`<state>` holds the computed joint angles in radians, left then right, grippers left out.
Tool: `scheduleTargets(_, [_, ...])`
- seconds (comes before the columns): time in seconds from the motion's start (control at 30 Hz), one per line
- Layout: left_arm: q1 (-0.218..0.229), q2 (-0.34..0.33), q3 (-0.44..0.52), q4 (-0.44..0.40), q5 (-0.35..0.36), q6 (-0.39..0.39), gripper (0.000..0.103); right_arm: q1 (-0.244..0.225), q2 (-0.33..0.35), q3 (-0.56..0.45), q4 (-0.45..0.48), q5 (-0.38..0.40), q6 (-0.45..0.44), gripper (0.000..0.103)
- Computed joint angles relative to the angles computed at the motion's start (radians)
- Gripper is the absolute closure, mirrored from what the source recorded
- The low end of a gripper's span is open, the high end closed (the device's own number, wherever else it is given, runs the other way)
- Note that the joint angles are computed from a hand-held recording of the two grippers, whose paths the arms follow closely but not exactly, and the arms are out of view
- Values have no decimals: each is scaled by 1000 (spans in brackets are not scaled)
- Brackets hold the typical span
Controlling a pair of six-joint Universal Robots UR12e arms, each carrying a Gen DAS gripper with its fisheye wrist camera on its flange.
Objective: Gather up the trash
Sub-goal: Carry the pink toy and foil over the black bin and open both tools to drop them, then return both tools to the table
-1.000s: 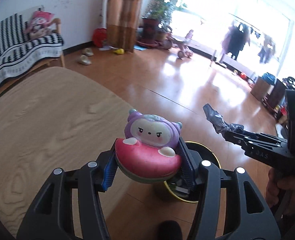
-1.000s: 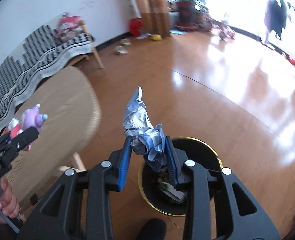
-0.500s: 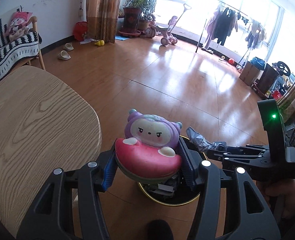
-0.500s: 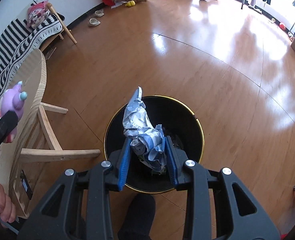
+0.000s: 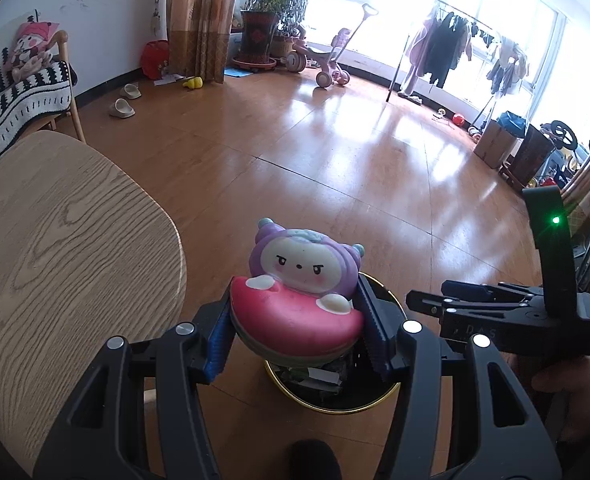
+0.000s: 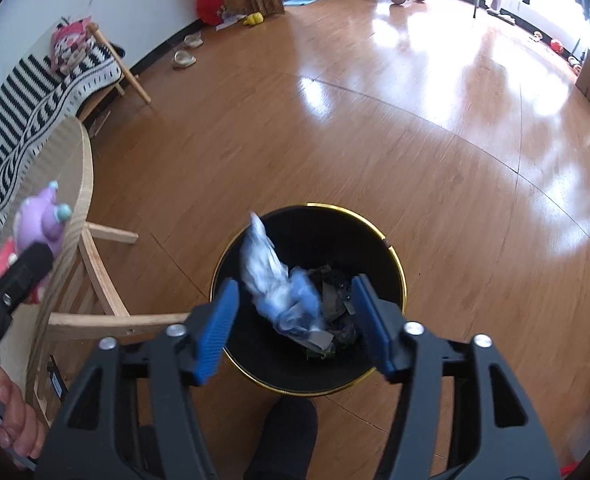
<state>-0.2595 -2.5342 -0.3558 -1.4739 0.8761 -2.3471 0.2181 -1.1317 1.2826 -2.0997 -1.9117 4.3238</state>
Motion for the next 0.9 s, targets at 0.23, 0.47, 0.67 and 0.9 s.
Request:
scheduleTargets(0.23, [-6, 1, 0, -43, -8, 30, 49, 12, -11, 3, 36, -83, 81, 37])
scheduleTargets(0.47, [-17, -2, 4, -106, -36, 85, 47, 28, -36, 17, 83, -189, 210, 32])
scheduleTargets(0.67, [-15, 4, -14, -76, -85, 65, 22, 38, -44, 7, 93, -239, 232, 25])
scheduleTargets(0.9, [5, -41, 80, -85, -90, 11, 15, 38, 5, -66, 43, -210, 124, 21])
